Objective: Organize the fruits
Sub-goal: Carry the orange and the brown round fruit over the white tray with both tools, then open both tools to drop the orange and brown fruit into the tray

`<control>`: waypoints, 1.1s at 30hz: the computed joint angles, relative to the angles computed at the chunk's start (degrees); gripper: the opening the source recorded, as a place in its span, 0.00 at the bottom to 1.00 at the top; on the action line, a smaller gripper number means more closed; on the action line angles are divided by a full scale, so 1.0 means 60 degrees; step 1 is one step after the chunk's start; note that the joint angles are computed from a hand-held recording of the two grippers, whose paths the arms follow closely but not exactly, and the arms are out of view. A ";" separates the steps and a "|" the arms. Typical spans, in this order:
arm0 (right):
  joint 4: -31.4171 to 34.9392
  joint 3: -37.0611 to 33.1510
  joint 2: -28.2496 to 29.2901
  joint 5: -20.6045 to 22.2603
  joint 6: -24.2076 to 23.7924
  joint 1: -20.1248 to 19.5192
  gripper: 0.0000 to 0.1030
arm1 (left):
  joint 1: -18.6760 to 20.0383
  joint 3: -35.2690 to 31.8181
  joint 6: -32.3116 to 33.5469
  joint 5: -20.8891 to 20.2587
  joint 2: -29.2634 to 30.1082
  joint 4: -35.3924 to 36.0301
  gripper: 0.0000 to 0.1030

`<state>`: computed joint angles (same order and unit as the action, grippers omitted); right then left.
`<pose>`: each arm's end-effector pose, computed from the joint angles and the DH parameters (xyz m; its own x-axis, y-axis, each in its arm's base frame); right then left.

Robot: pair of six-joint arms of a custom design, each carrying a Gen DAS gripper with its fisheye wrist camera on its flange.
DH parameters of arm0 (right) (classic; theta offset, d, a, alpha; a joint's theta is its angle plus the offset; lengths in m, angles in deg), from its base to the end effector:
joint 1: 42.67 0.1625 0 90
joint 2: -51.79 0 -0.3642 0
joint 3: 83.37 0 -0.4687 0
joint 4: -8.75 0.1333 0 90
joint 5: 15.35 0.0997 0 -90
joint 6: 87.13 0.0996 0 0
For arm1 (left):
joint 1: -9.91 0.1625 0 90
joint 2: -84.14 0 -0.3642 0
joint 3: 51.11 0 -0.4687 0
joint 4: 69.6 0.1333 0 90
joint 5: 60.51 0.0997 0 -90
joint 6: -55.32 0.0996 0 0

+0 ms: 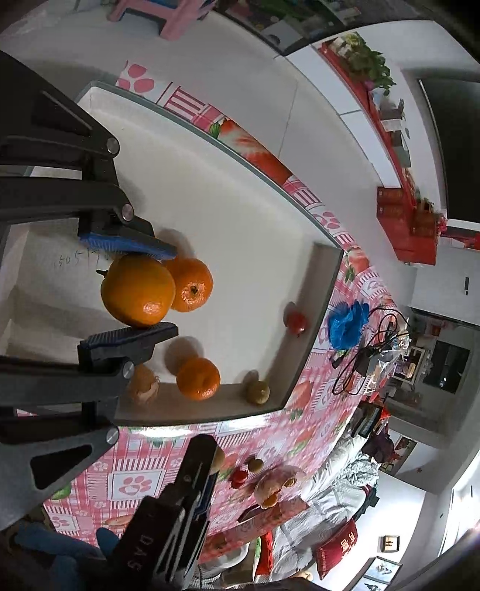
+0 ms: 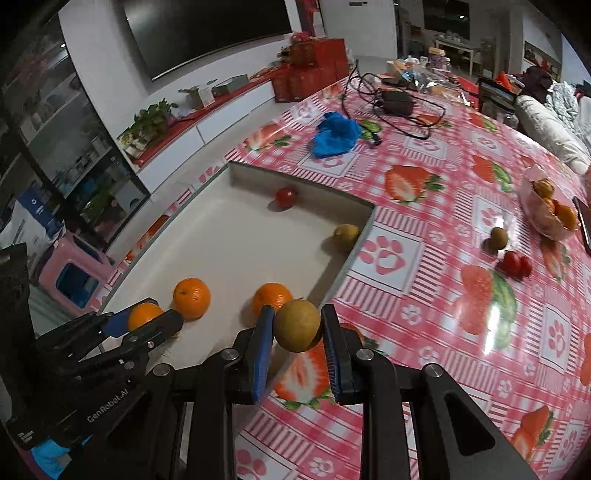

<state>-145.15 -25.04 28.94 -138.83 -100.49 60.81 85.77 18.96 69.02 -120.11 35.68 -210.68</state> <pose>0.2731 -0.8030 0.0063 -0.8013 -0.1384 0.5820 -0.4010 0.8462 -0.3509 -0.0188 -0.8268 0.2367 -0.8213 0.1701 -0.5445 0.4191 0.8275 -0.3736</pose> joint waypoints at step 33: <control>0.1436 -0.2014 0.1093 0.0723 0.0841 -0.0222 0.88 | -0.0190 -0.0720 0.0124 0.0349 0.0650 0.0313 0.75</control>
